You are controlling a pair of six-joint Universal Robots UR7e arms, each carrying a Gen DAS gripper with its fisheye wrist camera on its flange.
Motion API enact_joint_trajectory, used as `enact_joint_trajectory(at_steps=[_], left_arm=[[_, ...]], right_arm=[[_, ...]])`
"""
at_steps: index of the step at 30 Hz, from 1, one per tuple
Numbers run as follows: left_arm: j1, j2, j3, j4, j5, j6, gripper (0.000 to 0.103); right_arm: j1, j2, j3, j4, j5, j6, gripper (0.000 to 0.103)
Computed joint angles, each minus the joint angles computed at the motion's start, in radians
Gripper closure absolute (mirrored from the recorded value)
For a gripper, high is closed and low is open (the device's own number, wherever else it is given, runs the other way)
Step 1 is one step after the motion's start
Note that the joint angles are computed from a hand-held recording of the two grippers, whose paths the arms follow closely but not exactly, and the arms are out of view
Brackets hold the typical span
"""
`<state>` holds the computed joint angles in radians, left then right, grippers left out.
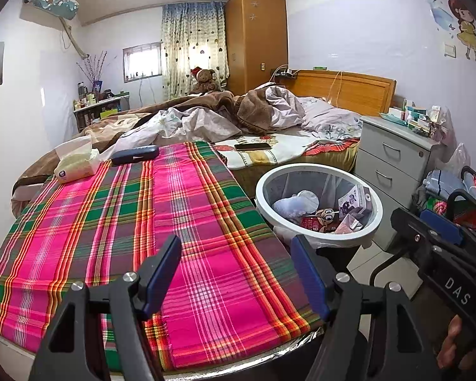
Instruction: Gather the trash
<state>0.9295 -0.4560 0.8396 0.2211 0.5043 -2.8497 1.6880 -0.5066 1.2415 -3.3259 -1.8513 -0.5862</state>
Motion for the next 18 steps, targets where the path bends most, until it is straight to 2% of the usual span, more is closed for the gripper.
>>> enact_joint_trajectory(at_steps=[18], left_arm=[[-0.003,0.001,-0.002,0.025,-0.002,-0.027,0.030]], right_arm=[[0.006,-0.002,0.003,0.006,-0.007,0.002,0.047]])
